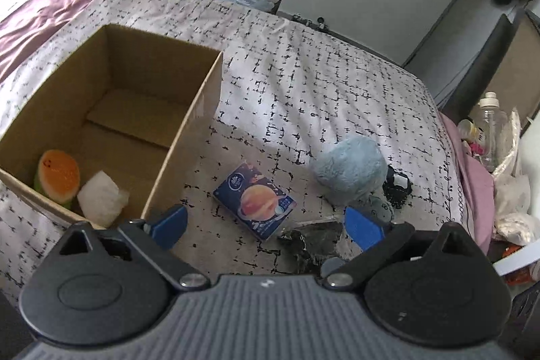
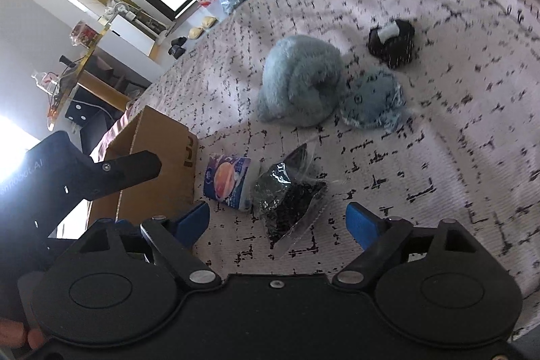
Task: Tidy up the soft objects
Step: 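Grasp the clear bag of black items with right tool while left tool approaches the blue card box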
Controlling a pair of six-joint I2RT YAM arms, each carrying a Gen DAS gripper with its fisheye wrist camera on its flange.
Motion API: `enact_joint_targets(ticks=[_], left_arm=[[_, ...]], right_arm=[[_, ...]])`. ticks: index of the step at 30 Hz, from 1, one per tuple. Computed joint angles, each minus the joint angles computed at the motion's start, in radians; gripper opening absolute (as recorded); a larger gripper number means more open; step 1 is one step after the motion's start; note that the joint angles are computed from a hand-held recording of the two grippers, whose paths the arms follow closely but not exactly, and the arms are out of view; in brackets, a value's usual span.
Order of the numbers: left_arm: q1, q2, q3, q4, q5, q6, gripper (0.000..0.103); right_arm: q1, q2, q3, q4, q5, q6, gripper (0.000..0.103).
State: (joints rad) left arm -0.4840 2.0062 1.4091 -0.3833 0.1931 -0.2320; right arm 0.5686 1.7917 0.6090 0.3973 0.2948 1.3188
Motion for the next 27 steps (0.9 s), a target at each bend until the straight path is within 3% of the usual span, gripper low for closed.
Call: enact_joint_targets(ticks=[7, 9, 11, 14, 19, 27], left_arm=[[-0.021, 0.067, 0.043, 0.01, -0.013, -0.04, 0.099], [-0.024, 0.087, 0.058, 0.008, -0.023, -0.051, 0.099], [-0.032, 0.099, 0.065, 0.017, -0.04, -0.053, 0.099], [-0.048, 0.117, 0.082, 0.016, -0.062, -0.061, 0.099], [-0.077, 0.128, 0.094, 0.011, -0.082, -0.125, 0.098], [-0.138, 0.182, 0.117, 0.037, -0.214, -0.186, 0.098]], right_arm=[[-0.042, 0.083, 0.026, 0.043, -0.03, 0.034, 0.087], [-0.049, 0.106, 0.04, 0.046, -0.034, 0.03, 0.078], [-0.059, 0.129, 0.055, 0.044, -0.05, 0.024, 0.059], [-0.064, 0.142, 0.054, 0.058, -0.051, 0.025, 0.04], [-0.067, 0.13, 0.032, 0.072, -0.022, 0.041, 0.035], [-0.062, 0.096, 0.007, -0.018, 0.082, 0.128, 0.035]])
